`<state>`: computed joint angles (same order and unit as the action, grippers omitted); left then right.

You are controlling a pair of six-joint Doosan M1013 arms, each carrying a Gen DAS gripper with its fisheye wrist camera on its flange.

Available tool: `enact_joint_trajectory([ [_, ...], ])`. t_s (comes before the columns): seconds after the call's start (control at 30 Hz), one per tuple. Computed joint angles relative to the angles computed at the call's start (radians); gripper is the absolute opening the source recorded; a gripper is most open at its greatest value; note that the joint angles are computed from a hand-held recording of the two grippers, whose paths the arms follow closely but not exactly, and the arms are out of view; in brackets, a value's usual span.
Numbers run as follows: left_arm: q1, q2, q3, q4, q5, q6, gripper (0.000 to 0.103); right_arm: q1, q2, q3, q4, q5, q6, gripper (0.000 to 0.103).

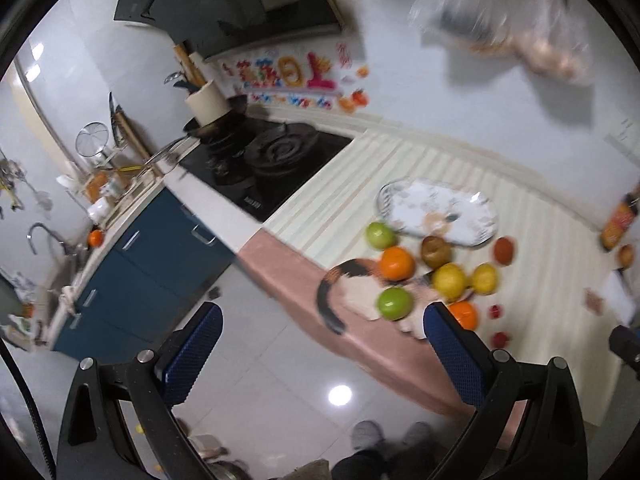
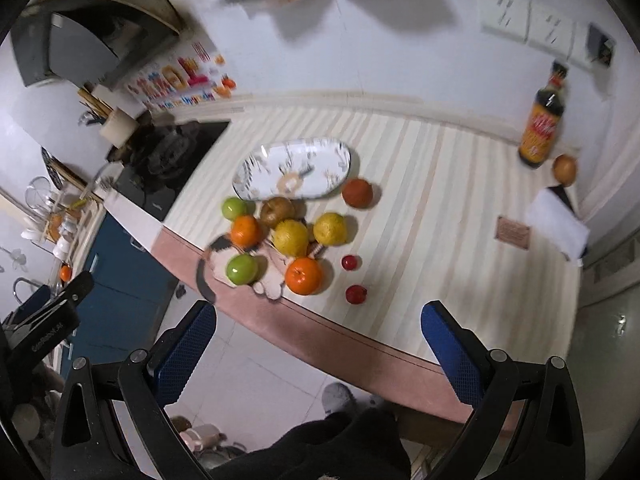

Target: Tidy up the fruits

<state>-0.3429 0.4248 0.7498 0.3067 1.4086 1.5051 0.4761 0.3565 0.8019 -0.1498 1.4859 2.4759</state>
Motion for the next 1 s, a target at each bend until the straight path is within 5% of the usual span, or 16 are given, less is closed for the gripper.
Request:
enact_joint_trajectory([
  [0.33, 0.036, 0.163, -0.096, -0.069, 0.192, 0.040, 0.101, -0.117, 0.096, 0.115, 0.245, -0.149, -0.006, 0.091],
  [0.47, 0.059, 0.264, -0.202, -0.167, 0.307, 0.063, 0.084, -0.167, 0.154, 0.117, 0.340, -0.196, 0.064, 0.077],
  [0.6, 0.077, 0.362, -0.315, -0.275, 0.412, 0.098, 0.083, -0.195, 0.215, 0.090, 0.384, -0.210, 0.148, 0.076],
  [0.87, 0.086, 0.520, -0.538, -0.394, 0.578, 0.151, 0.083, -0.186, 0.381, -0.140, 0.331, -0.030, 0.152, 0.060],
  [1.0, 0.078, 0.546, -0.573, -0.417, 0.623, 0.196, 0.083, -0.164, 0.483, -0.350, 0.235, 0.227, 0.048, 0.060],
])
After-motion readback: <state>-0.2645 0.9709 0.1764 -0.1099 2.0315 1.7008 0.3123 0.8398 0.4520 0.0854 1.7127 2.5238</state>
